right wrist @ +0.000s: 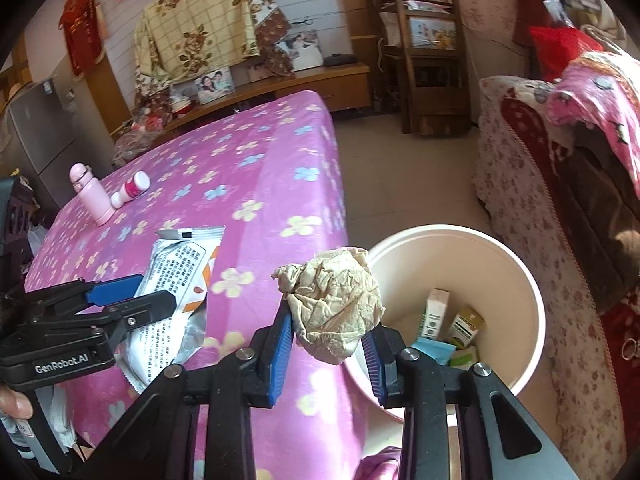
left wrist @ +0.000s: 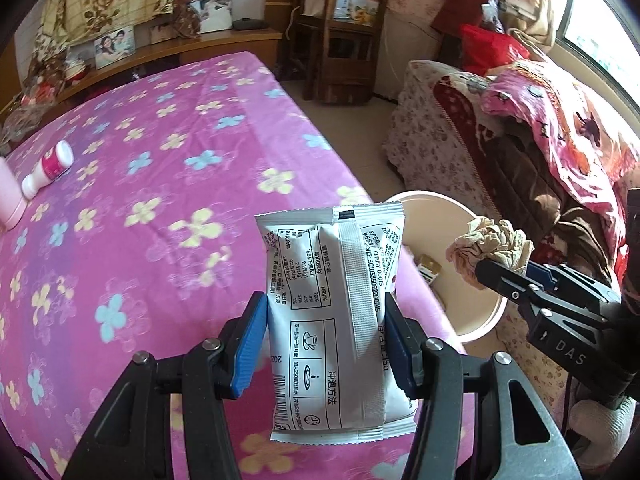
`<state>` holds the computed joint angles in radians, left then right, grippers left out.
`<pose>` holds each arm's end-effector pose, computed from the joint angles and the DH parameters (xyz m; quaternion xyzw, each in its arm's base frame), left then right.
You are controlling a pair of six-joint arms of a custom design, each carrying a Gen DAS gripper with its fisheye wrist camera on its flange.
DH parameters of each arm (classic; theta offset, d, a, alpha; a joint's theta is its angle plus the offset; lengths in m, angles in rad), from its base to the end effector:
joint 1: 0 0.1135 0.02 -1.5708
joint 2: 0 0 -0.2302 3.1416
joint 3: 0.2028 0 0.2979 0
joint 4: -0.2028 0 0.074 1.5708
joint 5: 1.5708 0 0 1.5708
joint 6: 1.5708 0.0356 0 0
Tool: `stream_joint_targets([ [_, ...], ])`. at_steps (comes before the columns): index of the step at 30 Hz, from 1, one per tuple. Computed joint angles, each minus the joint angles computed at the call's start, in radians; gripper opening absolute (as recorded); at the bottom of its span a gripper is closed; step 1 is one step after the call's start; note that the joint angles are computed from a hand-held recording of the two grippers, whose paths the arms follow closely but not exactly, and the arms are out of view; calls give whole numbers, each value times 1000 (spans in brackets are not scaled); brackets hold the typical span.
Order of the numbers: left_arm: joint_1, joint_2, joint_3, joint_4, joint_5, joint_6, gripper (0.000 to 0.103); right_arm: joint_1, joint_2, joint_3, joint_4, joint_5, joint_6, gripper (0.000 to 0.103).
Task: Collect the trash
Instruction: 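Carry the sachet and crumpled paper with both tools over the bin, then open both tools to drop the sachet and paper into the bin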
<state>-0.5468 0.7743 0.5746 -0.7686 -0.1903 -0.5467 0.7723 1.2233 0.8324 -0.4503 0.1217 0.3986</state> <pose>0.1872 -0.1061 0.1856 -0.0281 0.9506 -0.0761 0.2995 0.2230 0.2112 0.1927 -0.1519 0.9203 0.1494 0.3282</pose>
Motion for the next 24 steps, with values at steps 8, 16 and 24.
stream_joint_targets([
  [8,-80,210,106,100,-12,-16,57,-104,-75,-62,-21,-18,-37,35],
  [16,-117,393,208,180,-6,-16,57,-227,-85,-105,-12,-70,-70,35],
  [24,-98,508,276,241,31,-13,57,-308,-40,-125,24,-111,-90,38],
])
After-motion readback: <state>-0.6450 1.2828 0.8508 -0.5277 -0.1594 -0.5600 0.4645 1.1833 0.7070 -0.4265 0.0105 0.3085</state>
